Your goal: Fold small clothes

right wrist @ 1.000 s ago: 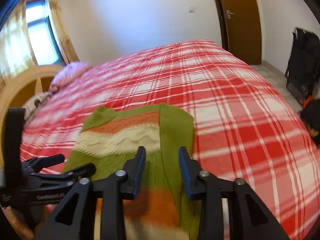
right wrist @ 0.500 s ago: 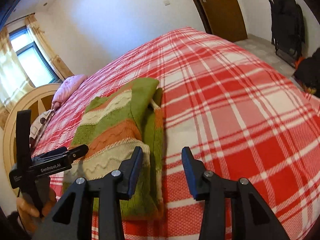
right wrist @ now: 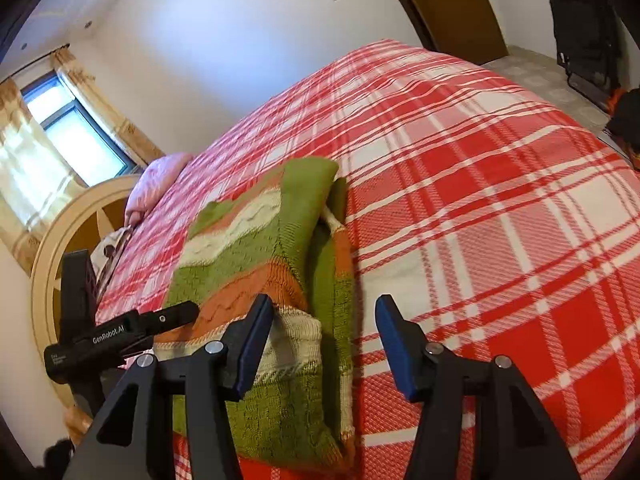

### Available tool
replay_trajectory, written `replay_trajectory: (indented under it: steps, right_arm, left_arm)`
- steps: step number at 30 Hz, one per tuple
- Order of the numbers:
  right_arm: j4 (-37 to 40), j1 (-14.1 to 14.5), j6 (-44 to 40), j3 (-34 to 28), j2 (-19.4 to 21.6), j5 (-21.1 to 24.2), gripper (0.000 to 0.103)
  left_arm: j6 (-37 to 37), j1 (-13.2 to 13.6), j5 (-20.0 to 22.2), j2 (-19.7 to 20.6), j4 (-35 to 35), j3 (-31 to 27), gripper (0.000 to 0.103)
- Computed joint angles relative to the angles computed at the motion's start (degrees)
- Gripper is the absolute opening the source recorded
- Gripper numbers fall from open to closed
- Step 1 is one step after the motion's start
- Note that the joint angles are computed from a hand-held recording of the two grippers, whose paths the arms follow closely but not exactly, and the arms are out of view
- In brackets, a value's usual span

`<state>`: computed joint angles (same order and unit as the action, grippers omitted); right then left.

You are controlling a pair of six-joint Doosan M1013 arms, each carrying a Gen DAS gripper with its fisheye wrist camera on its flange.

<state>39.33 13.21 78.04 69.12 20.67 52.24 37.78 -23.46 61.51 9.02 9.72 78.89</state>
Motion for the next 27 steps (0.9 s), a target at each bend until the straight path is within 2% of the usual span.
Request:
replay_trajectory:
  steps: [3, 8, 11, 14, 18, 20, 23, 27]
  right_arm:
    - [1.16, -0.07, 0.26, -0.64, 0.72, 0.55, 0.055]
    - [1.02, 0.18, 0.24, -1.84, 1.62, 0.74, 0.055]
    - [1.56, 0.22, 0.77, -3.14, 3.02, 2.77, 0.064]
    - [5.69, 0.04, -2.67, -2.74, 3.43, 2.88, 0.066]
    - [6.78, 0.79, -8.33, -3.69, 3.94, 7.07, 0.066]
    - [3.82, 1.63, -10.18, -3.72, 3.57, 6.80, 0.066]
    - [4.04, 1.30, -8.90, -4.59, 3.98, 7.71, 0.066]
    - [3.22, 0.88, -5.95, -5.24, 4.41, 5.77, 0.066]
  left_arm:
    - [-1.32, -0.07, -1.75, -0.30, -0.52, 0.95, 0.103]
    - [-1.14, -0.61, -1.92, -0.07, 0.84, 0.83, 0.103]
    - [-1.95, -0.58, -2.59, 0.09, 1.47, 0.92, 0.103]
    - [-1.84, -0.92, -2.09, 0.39, 2.97, 0.66, 0.103]
    - [-0.70, -1.01, -5.02, -0.61, 3.51, 2.50, 0.103]
    - [0.21, -1.00, -6.38, -1.19, 3.55, 3.37, 0.103]
    - [1.05, -0.54, -8.01, -1.65, 2.29, 4.09, 0.103]
    - [2.80, 1.23, -10.99, -2.55, -3.22, 5.09, 0.103]
